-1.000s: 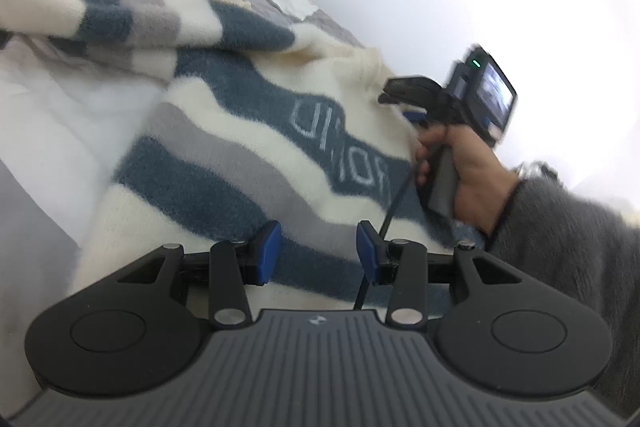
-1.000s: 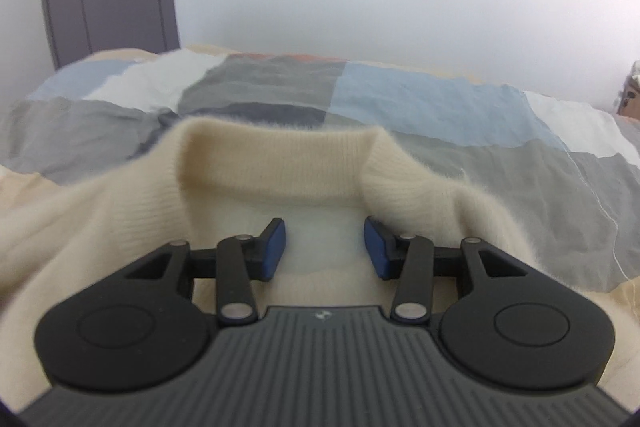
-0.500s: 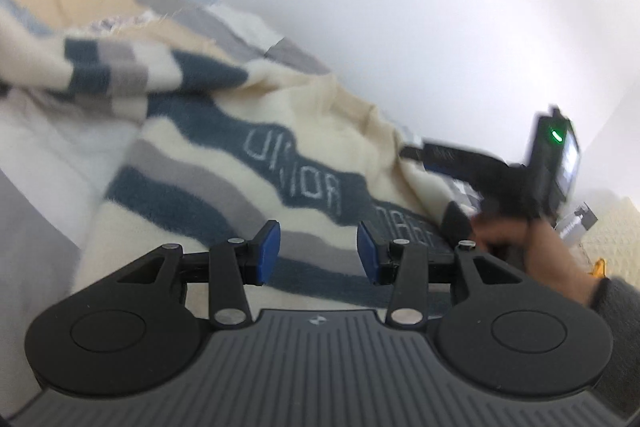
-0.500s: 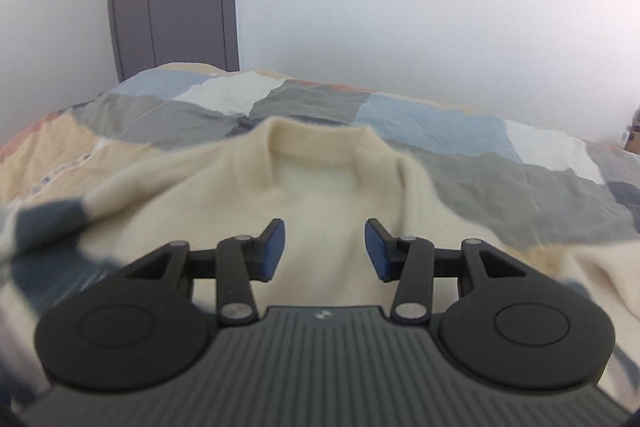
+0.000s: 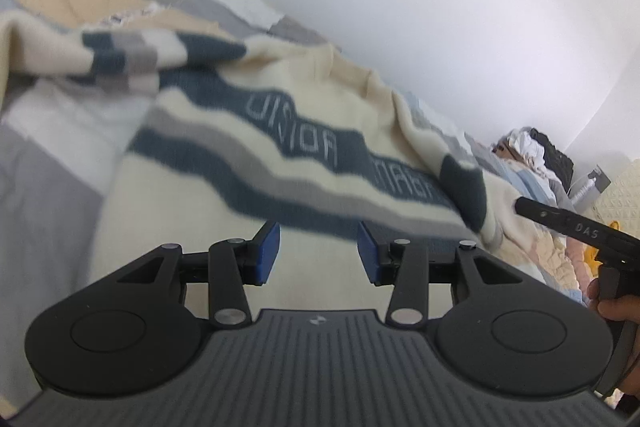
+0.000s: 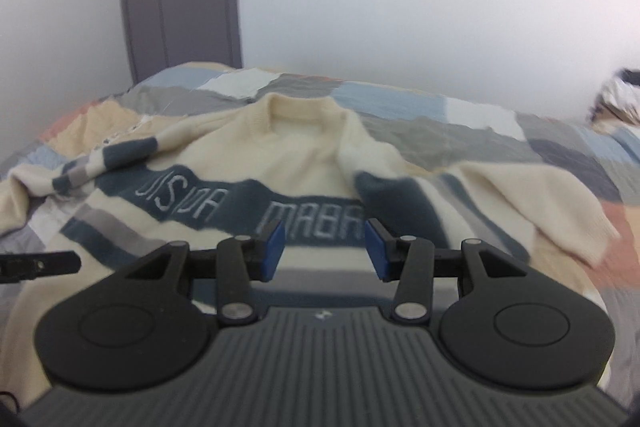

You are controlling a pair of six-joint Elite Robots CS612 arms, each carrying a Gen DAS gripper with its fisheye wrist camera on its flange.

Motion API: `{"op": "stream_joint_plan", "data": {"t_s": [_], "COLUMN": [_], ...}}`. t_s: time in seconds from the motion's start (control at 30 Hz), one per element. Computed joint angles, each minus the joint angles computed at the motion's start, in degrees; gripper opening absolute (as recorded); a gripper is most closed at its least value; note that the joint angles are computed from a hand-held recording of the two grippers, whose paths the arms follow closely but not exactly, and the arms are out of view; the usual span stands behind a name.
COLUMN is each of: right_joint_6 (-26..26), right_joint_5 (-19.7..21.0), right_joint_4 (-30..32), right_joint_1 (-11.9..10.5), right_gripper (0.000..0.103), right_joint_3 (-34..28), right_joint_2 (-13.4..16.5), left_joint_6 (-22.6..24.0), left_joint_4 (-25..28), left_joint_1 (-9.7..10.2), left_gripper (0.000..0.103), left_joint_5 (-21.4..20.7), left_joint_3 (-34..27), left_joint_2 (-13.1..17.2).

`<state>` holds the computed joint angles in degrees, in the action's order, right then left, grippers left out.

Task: Fold large clothes

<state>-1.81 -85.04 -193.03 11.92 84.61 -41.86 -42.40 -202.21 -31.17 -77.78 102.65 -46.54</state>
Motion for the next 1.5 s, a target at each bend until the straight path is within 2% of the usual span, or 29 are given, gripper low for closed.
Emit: {"op": "stream_joint_plan", "data": {"t_s": [0.1, 0.3, 0.43, 0.47, 0.53, 0.6, 0.7, 0.83, 0.9, 0.97, 1.03, 1.1, 1.17, 1.23, 1.27, 1.3, 1.33, 1.4, 1.43, 1.5], "right_joint_6": [4.8, 12.8, 21.3, 23.5, 26.7, 29.5, 35.1, 40.7, 42.1, 41.2, 38.6, 38.3, 40.4, 41.9, 41.8, 41.3, 40.8, 40.0, 39.2, 36.9], "right_joint_5": [-1.4, -5.4, -6.8, -6.4, -4.0, -4.0, -1.6, -1.5, -2.2, -4.2, -7.5, -10.8, -12.2, -12.2, -12.3, -12.6, -12.7, -12.8, -12.9, -13.5], "right_joint_4": [-1.7, -0.6, 0.8, 1.8, 3.4, 3.7, 4.1, 2.4, 0.7, -0.7, 0.4, 2.8, 3.8, 3.6, 3.4, 3.5, 4.2, 4.5, 3.3, 0.8], "right_joint_1": [-1.1, -3.7, -5.8, -6.4, -7.5, -8.0, -9.3, -10.6, -10.9, -10.9, -10.8, -10.8, -11.3, -11.9, -12.2, -12.3, -12.5, -12.9, -13.0, -13.2], "right_gripper": [0.047, 0.047, 0.050, 0.054, 0.071, 0.073, 0.073, 0.073, 0.073, 0.073, 0.072, 0.072, 0.067, 0.051, 0.047, 0.035, 0.019, 0.007, 0.003, 0.003], "right_joint_3": [1.6, 1.7, 0.7, 0.3, -0.6, -1.2, -2.8, -5.4, -7.4, -10.1, -13.3, -16.2, -18.6, -19.9, -20.1, -20.2, -20.2, -19.7, -19.2, -18.2], "right_joint_2": [-0.3, 0.3, 1.7, 2.1, 2.9, 3.7, 5.2, 7.9, 9.7, 11.4, 12.9, 14.2, 15.2, 15.9, 16.0, 16.0, 15.8, 15.2, 14.9, 14.2], "left_joint_6": [1.0, 3.9, 4.1, 3.9, 2.9, 2.1, 1.2, -0.8, -1.7, -2.1, -2.1, -2.6, -3.0, -3.7, -3.5, -3.0, -2.7, -2.9, -3.1, -3.4], "left_joint_4": [1.8, 4.8, 6.3, 6.5, 6.2, 5.7, 6.2, 7.4, 7.8, 7.5, 7.7, 7.9, 8.2, 8.6, 8.8, 9.2, 9.5, 9.8, 9.7, 9.4], "left_joint_1": [-0.59, -1.67, -1.63, -1.56, -1.31, -1.04, -0.86, -0.48, -0.29, -0.21, -0.13, -0.09, -0.32, -0.58, -0.65, -0.77, -0.81, -0.76, -0.72, -0.66], "left_gripper": [0.049, 0.049, 0.049, 0.049, 0.049, 0.049, 0.049, 0.049, 0.049, 0.049, 0.049, 0.049, 0.049, 0.049, 0.049, 0.049, 0.049, 0.049, 0.049, 0.049], "left_joint_5": [0.5, 3.0, 2.8, 2.5, 1.8, 1.1, 1.0, 0.5, 0.5, 0.7, 1.2, 1.6, 3.2, 5.1, 5.9, 6.8, 7.5, 7.8, 7.7, 7.5], "left_joint_3": [0.6, 0.4, -0.1, -0.2, -0.5, -1.0, -1.9, -2.8, -3.1, -3.4, -3.9, -4.5, -5.1, -5.6, -5.9, -6.2, -6.5, -6.8, -6.7, -6.3], "left_joint_2": [-0.7, -1.1, -0.8, -0.8, -0.6, -0.2, 0.5, 1.2, 1.5, 1.8, 2.2, 2.6, 3.0, 3.4, 3.5, 3.7, 3.8, 4.0, 3.9, 3.7]}}
